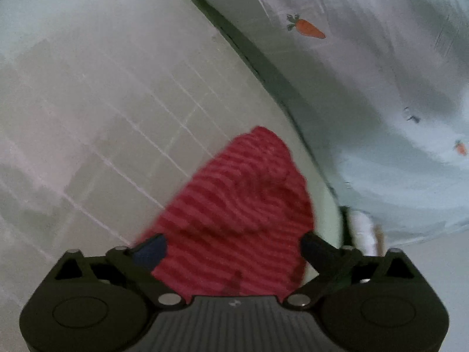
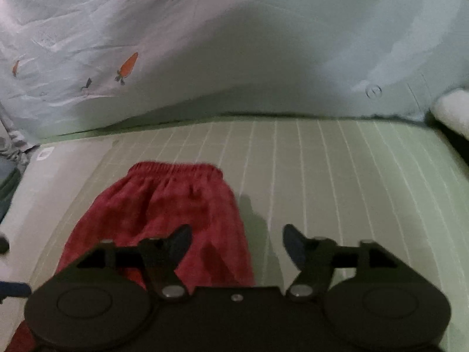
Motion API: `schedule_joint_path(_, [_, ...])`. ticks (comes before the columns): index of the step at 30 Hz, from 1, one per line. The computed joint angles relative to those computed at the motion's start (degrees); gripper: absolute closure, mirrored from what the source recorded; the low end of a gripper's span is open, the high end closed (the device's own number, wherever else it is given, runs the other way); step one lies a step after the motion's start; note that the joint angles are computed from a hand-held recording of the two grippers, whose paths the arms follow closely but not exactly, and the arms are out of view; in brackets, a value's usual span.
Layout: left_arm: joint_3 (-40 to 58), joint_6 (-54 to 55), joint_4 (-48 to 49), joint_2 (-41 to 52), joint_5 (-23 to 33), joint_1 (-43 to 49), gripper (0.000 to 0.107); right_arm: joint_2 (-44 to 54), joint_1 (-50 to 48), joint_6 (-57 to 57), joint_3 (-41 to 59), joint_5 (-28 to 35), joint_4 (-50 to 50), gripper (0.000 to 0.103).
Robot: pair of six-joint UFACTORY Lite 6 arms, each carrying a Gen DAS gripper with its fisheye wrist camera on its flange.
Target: Fold clothes
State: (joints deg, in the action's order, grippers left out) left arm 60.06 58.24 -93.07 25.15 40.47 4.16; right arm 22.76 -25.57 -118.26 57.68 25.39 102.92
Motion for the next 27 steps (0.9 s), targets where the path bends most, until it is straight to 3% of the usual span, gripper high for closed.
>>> schedule_joint_path(7, [-9.7, 0.7, -0.8, -8.7, 1.7, -0.2, 0.004, -11.2, -7.0, 2.2, -16.1, 1.7, -7.0, 0.027])
schedule_joint_path(11, [-15.2, 0.0, 0.9, -13.0, 5.4, 1.2, 0.004, -19.1, -12.6, 1.6, -25.4, 3.9, -12.1, 0.027])
schedule_joint_path(19, [-25.6, 4.1, -1.8, -19.2, 11.7, 4.3, 0.004, -27.9, -22.0, 10.1, -33.2, 9.0, -24.1, 0.025])
schedule_joint_path(24, [-29.4, 0.0, 3.1, -25.7, 2.6, 1.8, 0.004, -30.6, -26.4, 13.8, -37.1, 12.1, -31.2, 0.024])
schedule_joint_path(27, [-30.8, -6.3, 9.1, -29.6, -6.3, -2.3, 0.004, -33.6, -26.2, 13.9, -39.9, 11.2, -32.6, 0.024])
